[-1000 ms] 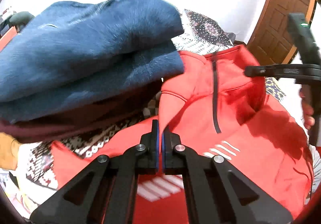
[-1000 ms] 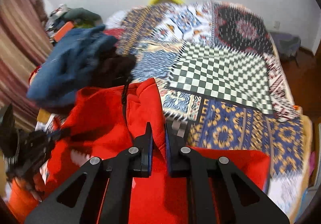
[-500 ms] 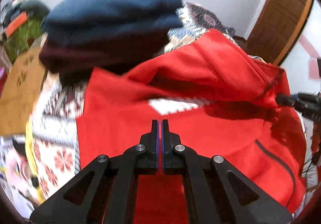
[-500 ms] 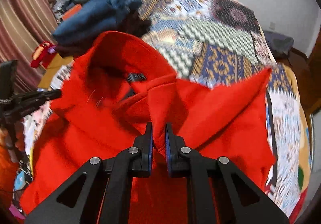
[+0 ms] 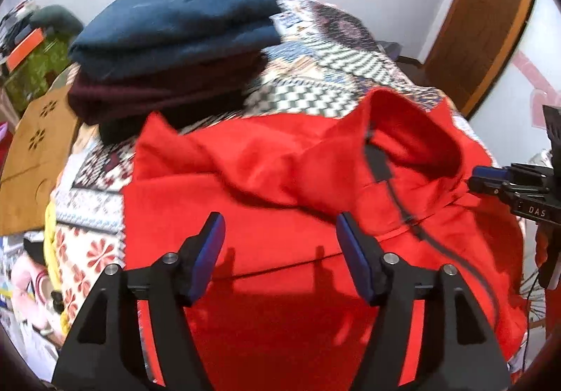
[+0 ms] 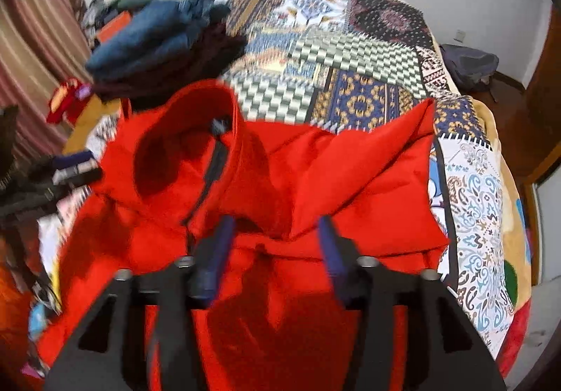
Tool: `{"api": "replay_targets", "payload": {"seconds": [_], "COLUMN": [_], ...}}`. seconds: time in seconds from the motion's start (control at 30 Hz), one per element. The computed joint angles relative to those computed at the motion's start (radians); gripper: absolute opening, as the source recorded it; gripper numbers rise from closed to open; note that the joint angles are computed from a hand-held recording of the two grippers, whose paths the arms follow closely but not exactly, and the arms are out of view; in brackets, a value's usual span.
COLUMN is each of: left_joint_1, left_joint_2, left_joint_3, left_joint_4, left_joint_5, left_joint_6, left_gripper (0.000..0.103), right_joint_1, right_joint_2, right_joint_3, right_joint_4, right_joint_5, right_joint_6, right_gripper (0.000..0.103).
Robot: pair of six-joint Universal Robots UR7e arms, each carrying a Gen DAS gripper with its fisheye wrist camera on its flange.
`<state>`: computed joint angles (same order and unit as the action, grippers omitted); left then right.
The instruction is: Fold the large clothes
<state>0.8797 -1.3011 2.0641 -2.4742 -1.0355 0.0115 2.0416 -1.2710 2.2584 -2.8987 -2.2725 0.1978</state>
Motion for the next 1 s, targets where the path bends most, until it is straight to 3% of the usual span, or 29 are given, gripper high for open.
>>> {"api": "replay_targets", "payload": {"seconds": [0.13,0.37,0.43,0.5,0.53,0.6,0.63,0.7,0.83,1.0], "left_joint_1": [-0.021,0.001,0.011,0.029,0.035,0.043,0.043,0.041,0.004,-0.029], "left_joint_2": [0.066,0.211,0.237,0.253,0.253,0.241,0.232,0.197,0.084,0.001], "left_joint_3": [-0.028,-0.092,-0.102,-0.118,-0.119,-0.109,-0.104,-0.088,-0.019,0.045], "left_joint_4": [-0.033,-0.080,-0.096,-0.081,-0.083,-0.109,-0.114,-0.119,-0.153,-0.114], "left_joint_5": [-0.006,0.033,0.050,0.048,0.047,0.046,0.044,0.027,-0.013,-0.033], "left_joint_6": [0.029,0.042,0.046,0.038,0.034,0.040,0.039,0.033,0.041,0.017], "left_gripper": [0.071,0.070,0.058,0.033,0.028,0.018,0.015,0.010,0.008,0.009], "right_joint_1": [-0.009,-0.063,-0.078,-0.088,-0.090,-0.084,-0.081,-0.064,-0.011,0.014], "right_joint_2": [0.026,0.123,0.145,0.153,0.154,0.146,0.139,0.120,0.099,0.094], "right_joint_3": [-0.035,-0.098,-0.104,-0.098,-0.095,-0.090,-0.089,-0.079,-0.058,-0.024], "right_joint_4": [-0.048,-0.030,-0.032,-0.058,-0.070,-0.082,-0.076,-0.103,-0.177,-0.166], "right_joint_5": [0.037,0.088,0.087,0.077,0.067,0.043,0.041,0.025,-0.023,-0.066], "right_joint_6": [-0.003,-0.022,-0.030,-0.040,-0.047,-0.066,-0.072,-0.082,-0.126,-0.140], "right_gripper": [0.061,0.062,0.062,0.062,0.060,0.031,0.011,0.009,0.008,0.008]}}
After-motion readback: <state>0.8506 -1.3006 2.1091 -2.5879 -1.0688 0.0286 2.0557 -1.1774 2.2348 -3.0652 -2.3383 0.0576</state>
